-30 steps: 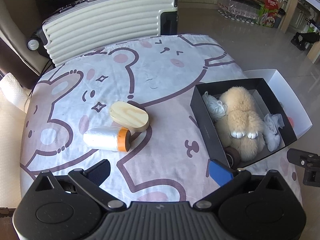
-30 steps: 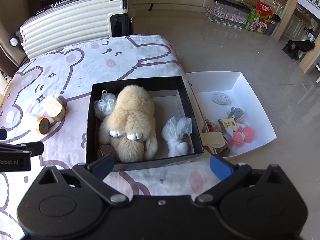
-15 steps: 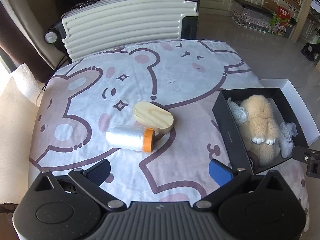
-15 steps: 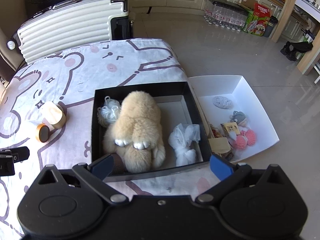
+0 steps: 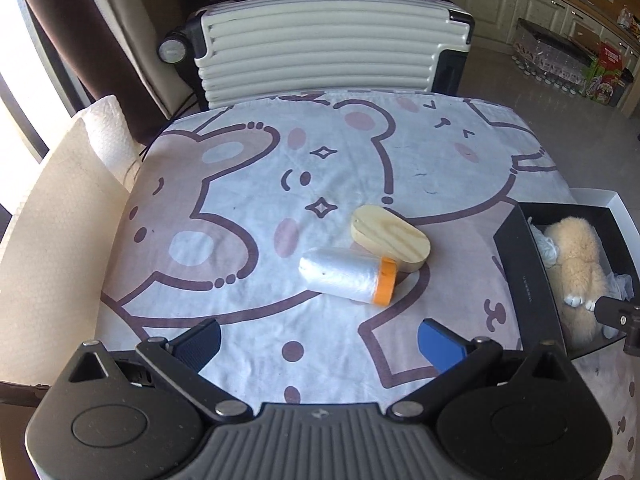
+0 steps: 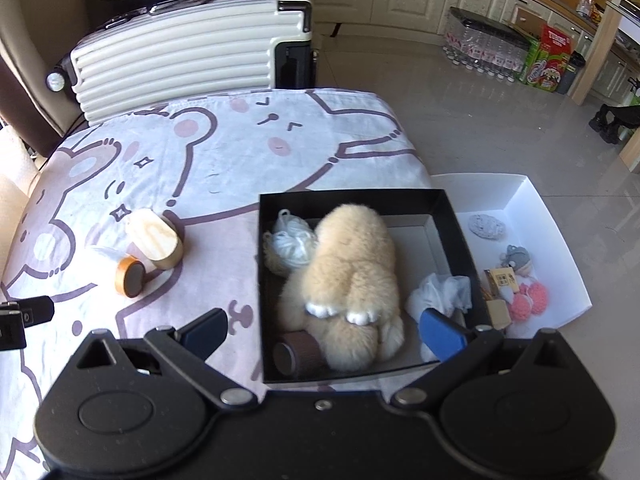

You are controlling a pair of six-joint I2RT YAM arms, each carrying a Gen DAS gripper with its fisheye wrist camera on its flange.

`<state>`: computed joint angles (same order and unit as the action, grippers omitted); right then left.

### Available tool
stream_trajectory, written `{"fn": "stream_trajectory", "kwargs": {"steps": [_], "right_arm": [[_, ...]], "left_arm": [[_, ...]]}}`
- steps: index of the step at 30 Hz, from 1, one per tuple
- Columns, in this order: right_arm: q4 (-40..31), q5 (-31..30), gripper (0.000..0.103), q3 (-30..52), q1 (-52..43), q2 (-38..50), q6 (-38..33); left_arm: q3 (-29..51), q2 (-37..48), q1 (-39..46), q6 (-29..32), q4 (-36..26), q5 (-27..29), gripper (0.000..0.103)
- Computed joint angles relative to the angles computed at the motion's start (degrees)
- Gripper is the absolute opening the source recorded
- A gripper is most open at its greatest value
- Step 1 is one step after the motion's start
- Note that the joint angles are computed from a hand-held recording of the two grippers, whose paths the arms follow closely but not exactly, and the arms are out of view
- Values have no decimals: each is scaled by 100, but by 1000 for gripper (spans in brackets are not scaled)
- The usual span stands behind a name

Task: Organize objects
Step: 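Move both tools over the wooden block and white spool on the bed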

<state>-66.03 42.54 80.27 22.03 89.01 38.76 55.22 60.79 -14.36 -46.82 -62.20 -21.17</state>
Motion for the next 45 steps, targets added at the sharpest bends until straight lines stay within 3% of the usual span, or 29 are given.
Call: {"fn": "stream_trajectory", "kwargs": {"steps": [14, 22, 45], "right_arm": [[232, -67, 103, 637, 516, 895, 90], [419, -30, 103, 780, 619, 1077, 120], [826, 315, 103, 476, 565, 742, 120]], "left_arm": [[-507, -1223, 1024, 415, -519, 102, 103], [-613, -1580, 1495, 643, -487, 124, 103], [-651, -1039, 813, 138, -22, -84, 103]]}}
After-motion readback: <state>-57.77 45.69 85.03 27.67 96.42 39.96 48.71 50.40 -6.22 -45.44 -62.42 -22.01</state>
